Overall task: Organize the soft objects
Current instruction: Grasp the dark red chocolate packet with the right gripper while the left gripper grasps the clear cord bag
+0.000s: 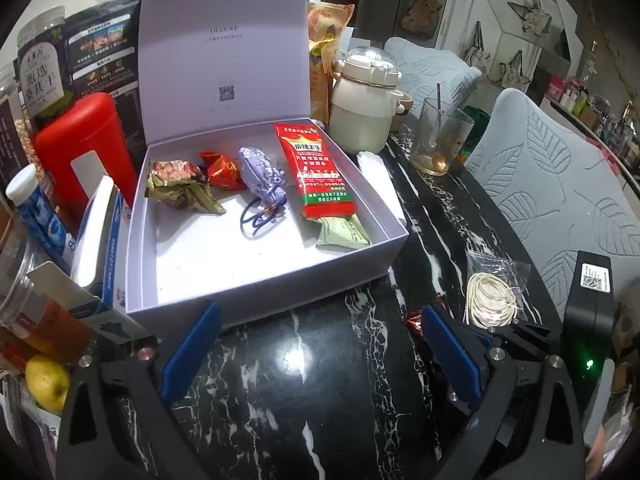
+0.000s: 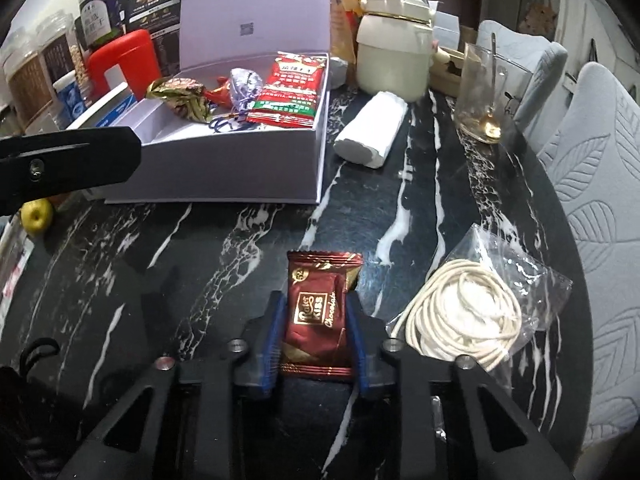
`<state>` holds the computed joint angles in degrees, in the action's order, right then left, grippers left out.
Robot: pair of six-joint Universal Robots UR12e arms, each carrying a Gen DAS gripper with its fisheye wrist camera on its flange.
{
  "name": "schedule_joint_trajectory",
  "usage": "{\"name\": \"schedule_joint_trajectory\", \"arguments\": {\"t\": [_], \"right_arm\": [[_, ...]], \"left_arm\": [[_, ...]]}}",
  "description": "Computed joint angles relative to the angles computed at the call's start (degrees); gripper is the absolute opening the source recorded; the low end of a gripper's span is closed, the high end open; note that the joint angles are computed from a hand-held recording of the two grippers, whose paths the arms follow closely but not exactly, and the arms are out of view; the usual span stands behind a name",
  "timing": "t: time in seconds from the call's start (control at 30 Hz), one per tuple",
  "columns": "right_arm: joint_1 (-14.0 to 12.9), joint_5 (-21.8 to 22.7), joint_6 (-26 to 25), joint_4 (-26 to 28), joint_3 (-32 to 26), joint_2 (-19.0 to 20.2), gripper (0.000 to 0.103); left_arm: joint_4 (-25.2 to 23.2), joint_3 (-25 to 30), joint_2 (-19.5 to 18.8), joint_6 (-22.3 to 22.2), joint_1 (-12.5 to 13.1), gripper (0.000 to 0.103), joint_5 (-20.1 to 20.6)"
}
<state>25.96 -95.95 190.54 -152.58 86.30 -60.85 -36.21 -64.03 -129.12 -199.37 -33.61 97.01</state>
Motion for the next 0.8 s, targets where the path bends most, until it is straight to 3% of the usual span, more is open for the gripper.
{"name": "schedule_joint_trajectory", "arguments": {"t": [0.17, 0.43, 0.6, 0.8], "right_arm": [[-0.7, 2.6, 2.3, -4.0, 2.4, -1.5, 0.027], [-1.2, -0.5, 4.3, -9.7, 8.4, -6.6, 0.027], [-2.0, -3.1, 6.8, -9.6, 12.0, -9.9, 0.027], [-3.4, -5.2, 9.5, -9.1, 15.3, -12.7, 0.027]], "left_arm": [[0.7, -0.1, 0.2, -0.3, -0.4, 0.101, 0.2], [0.1, 2.9, -1.5, 1.2, -1.9, 0.101, -2.9], [-0.3, 5.9, -3.4, 2.8, -3.0, 0.101, -5.3], [-4.3, 11.2, -6.6, 4.2, -3.7, 0.101, -9.9]]}}
